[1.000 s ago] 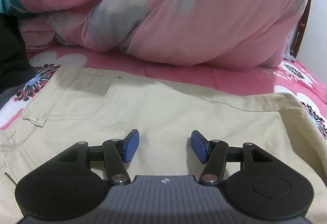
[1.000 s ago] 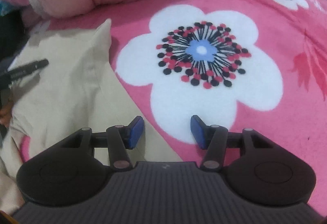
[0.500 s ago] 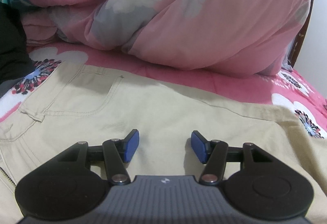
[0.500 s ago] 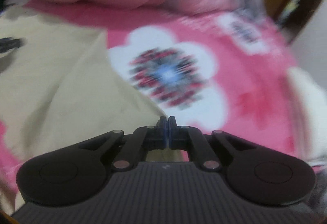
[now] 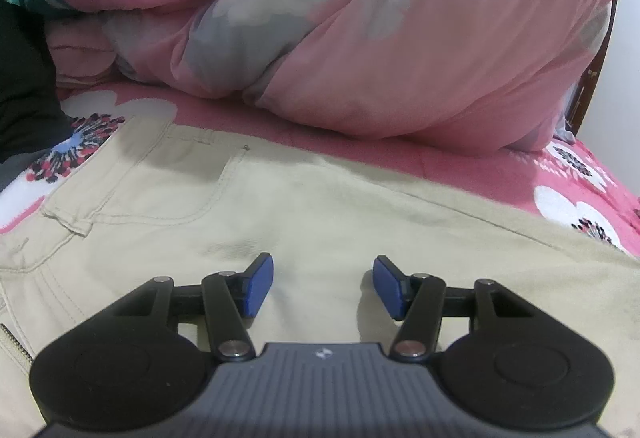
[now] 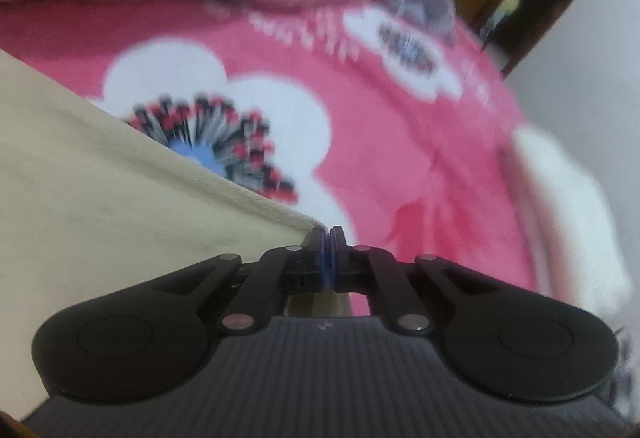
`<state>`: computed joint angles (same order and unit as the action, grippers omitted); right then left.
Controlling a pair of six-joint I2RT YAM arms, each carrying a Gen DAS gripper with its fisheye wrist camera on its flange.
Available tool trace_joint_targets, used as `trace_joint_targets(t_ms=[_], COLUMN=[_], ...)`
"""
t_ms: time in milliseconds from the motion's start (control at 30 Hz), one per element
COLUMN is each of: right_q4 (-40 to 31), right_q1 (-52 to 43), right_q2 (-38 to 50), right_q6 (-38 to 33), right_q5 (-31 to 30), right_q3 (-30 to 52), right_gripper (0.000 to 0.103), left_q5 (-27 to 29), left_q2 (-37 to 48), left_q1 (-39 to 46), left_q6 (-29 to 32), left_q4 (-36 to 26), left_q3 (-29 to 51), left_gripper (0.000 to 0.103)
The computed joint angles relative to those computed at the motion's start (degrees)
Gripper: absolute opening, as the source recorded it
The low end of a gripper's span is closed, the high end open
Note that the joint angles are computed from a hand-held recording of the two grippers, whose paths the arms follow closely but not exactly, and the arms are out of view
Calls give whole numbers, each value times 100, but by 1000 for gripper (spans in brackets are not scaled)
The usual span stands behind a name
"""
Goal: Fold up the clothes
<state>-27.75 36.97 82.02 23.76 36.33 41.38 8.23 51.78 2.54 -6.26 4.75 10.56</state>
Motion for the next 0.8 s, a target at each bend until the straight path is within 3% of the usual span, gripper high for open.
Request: trace_joint_targets(t_ms=[67,233,267,400,467,533,633,800], right_q4=[324,491,338,-402,-714,-763,-282,604], right_q1=[-342,-1549,-1737,-1814,-1455,-491,616,1140], right_q2=[-497,-2090,-2426,-3065,-3038,-2559,-1147,1384], right_q6=[153,743,918,1323,1550,1672,1649,1123], right_q5=[-410,-1756,-1980,-1635,-1554,-1473,-1784,-2475], right_q3=[-393,-1051,-1078,-696,-382,-14,651,2108], right_gripper=[23,47,47,49,40,32,27,26], left_q5=[36,122,166,348,443,557,828,228], left_q2=[-1,-12,-19,-237,-772,-1312,-1750,-2288], left_q1=[33,101,131,267,263,249,38,-770], left_q6=[10,16,10,-31,117,302,695,784], left_q4=[2,-7,-15,-259,-795,-1361,-2276,-2677], left_q3=[-5,-2,0,54,128,234,415,64], left_gripper=[57,57,57,57,58,63,64,64])
